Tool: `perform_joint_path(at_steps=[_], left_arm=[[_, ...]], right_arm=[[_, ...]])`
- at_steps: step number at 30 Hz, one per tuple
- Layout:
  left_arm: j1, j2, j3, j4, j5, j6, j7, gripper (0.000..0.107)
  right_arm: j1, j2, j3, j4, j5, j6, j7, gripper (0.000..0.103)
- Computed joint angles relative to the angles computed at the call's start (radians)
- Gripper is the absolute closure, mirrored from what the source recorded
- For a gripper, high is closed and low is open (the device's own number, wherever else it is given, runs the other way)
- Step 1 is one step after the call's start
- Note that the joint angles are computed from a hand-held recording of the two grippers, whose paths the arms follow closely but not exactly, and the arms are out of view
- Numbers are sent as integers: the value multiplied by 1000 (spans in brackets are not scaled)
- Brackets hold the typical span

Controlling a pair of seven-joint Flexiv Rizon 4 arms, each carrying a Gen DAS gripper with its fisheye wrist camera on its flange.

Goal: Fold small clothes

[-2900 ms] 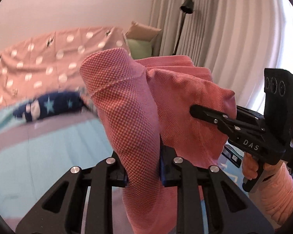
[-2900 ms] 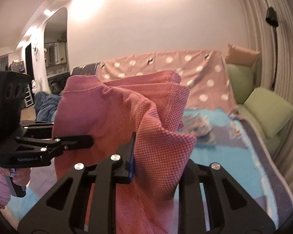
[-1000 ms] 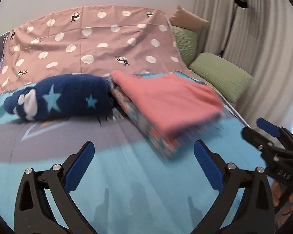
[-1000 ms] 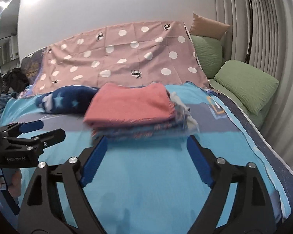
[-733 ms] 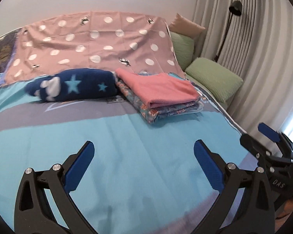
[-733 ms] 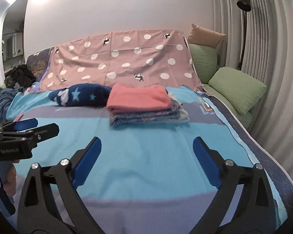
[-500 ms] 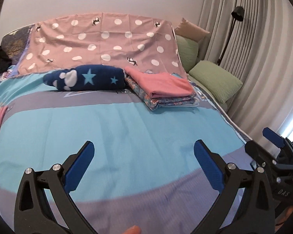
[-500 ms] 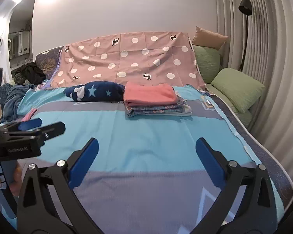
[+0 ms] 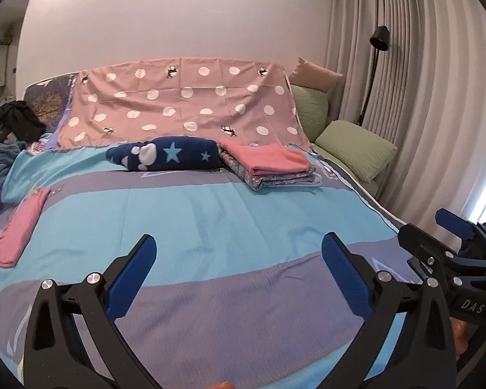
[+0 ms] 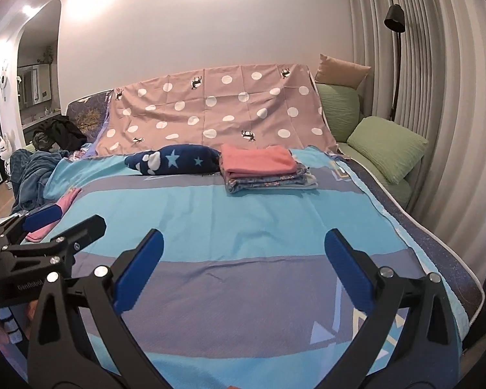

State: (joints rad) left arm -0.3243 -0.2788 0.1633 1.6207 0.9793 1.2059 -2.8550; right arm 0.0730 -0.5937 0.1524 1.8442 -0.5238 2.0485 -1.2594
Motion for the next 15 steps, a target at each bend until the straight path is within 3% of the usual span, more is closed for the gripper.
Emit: perform_joint_path(at_steps=[7,15], left_arm=[[-35,55,-21,24,109,-87,-66,5],[6,89,-69,59,131,-93,-84,5]], right_arm=[[8,27,2,41,15,14,-1,2],[69,46,-44,63,106,26,-43,2]])
